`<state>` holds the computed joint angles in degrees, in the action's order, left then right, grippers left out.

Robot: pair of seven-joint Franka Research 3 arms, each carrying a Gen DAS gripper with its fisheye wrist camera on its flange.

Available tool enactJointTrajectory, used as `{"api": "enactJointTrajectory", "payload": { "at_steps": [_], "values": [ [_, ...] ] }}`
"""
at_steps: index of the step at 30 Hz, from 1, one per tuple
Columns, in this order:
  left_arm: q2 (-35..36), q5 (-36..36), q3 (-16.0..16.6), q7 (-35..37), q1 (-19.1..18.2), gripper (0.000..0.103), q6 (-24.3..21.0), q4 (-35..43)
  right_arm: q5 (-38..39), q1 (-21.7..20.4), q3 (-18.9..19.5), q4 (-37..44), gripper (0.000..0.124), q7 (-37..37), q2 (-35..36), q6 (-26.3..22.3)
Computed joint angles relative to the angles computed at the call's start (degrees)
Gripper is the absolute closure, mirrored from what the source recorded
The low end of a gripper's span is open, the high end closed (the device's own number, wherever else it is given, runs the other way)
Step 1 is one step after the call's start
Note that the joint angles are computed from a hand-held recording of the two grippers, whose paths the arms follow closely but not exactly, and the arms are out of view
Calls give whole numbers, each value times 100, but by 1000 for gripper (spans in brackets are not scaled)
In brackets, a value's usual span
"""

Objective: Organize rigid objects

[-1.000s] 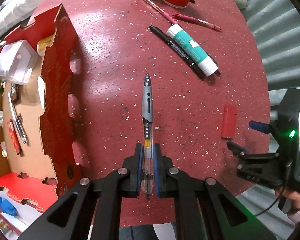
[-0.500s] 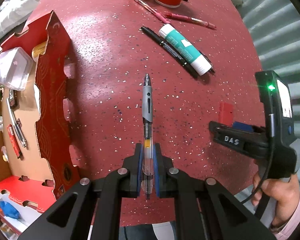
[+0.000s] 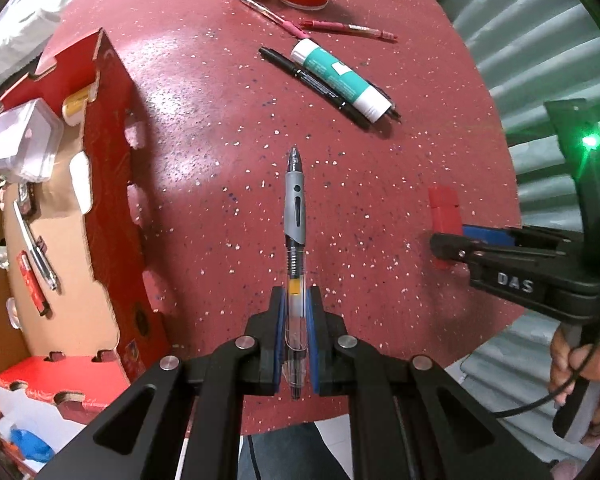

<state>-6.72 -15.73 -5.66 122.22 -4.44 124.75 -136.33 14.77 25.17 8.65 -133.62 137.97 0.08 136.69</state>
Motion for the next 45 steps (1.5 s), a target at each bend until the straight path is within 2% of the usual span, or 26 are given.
{"api": "enactJointTrajectory", "payload": {
  "at_steps": [9, 12, 19, 33, 39, 45],
  "values": [
    [-385, -483, 307, 313, 181, 92, 26, -68, -305, 112, 125, 512, 88, 215, -251, -299],
    [-399, -577, 407, 222, 303, 92, 83, 12, -520, 168, 157, 968, 88, 196, -17, -342],
    [-285, -477, 626, -87, 740, 92, 265, 234, -826, 432, 147, 2109, 88, -19, 976, -200],
    [94, -3, 825, -667, 1510, 92, 720, 470, -941, 1114, -18, 5022, 88, -898, 2911, -970],
    [330, 82, 804, -803, 1678, 92, 775, 642, -930, 1359, -95, 6185, 88, -1148, 3669, -1455],
    [503, 139, 751, -782, 1769, 92, 796, 751, -859, 1506, -164, 6960, 88, -1240, 4175, -1830]
  ]
}}
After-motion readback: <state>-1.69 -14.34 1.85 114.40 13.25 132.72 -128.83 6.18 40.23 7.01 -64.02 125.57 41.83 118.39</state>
